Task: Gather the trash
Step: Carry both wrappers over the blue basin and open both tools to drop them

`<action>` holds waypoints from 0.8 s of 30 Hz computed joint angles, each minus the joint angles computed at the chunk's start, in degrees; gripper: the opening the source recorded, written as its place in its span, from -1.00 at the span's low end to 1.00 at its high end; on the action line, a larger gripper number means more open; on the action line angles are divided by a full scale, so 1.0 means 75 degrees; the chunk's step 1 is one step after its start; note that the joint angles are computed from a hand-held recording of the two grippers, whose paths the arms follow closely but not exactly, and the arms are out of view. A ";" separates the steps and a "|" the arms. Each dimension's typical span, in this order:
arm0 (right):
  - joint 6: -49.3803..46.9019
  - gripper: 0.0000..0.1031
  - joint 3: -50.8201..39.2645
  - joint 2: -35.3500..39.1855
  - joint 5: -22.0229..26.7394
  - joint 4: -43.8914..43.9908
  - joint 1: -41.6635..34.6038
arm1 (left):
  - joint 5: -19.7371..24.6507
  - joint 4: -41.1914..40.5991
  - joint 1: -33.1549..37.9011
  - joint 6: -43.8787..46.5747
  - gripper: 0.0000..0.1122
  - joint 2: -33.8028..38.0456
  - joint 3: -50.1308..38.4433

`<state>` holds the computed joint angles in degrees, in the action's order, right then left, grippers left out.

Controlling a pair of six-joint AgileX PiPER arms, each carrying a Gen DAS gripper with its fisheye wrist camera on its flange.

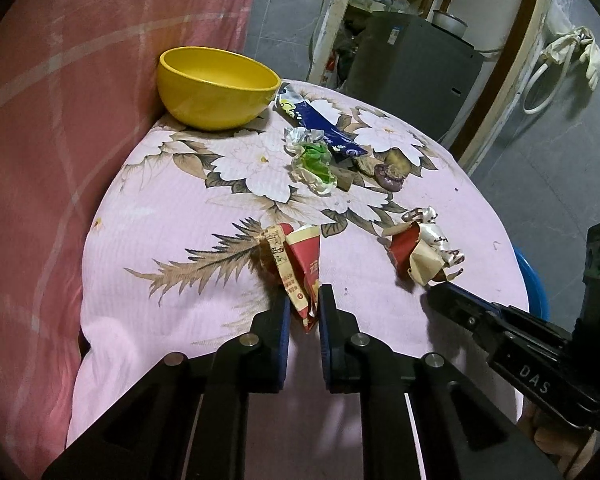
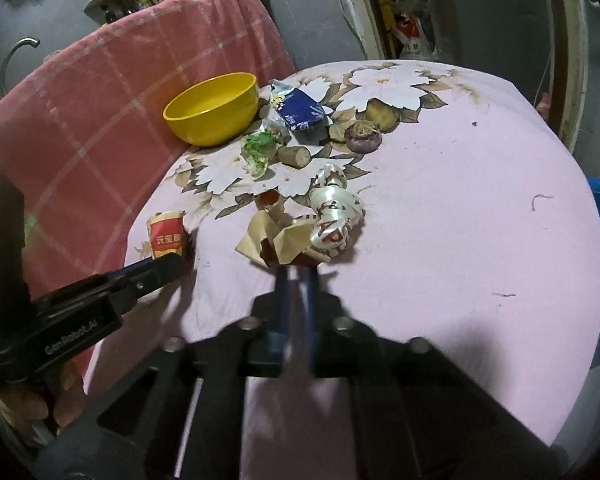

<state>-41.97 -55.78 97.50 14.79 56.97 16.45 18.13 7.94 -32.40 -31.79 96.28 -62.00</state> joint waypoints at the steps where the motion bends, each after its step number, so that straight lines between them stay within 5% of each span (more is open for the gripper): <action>1: -0.0092 -0.76 0.0038 -0.0028 0.0007 0.0074 0.0003 | 0.0015 0.0011 -0.0018 -0.0027 -0.81 -0.0020 0.0018; 11: -0.0445 -0.73 0.0431 -0.0458 -0.0328 0.0175 0.0300 | 0.0019 0.0939 -0.0113 -0.1100 -0.81 -0.0250 0.0255; 16: -0.0327 -0.15 0.0316 -0.0658 -0.0811 -0.0172 0.0488 | 0.0014 0.1032 0.0036 -0.1204 -0.81 -0.0280 0.0301; 24: 0.2414 0.01 -0.0768 0.0220 -0.0377 -0.3325 0.0563 | -0.0112 0.0325 0.0264 -0.0477 -0.81 -0.0246 0.0344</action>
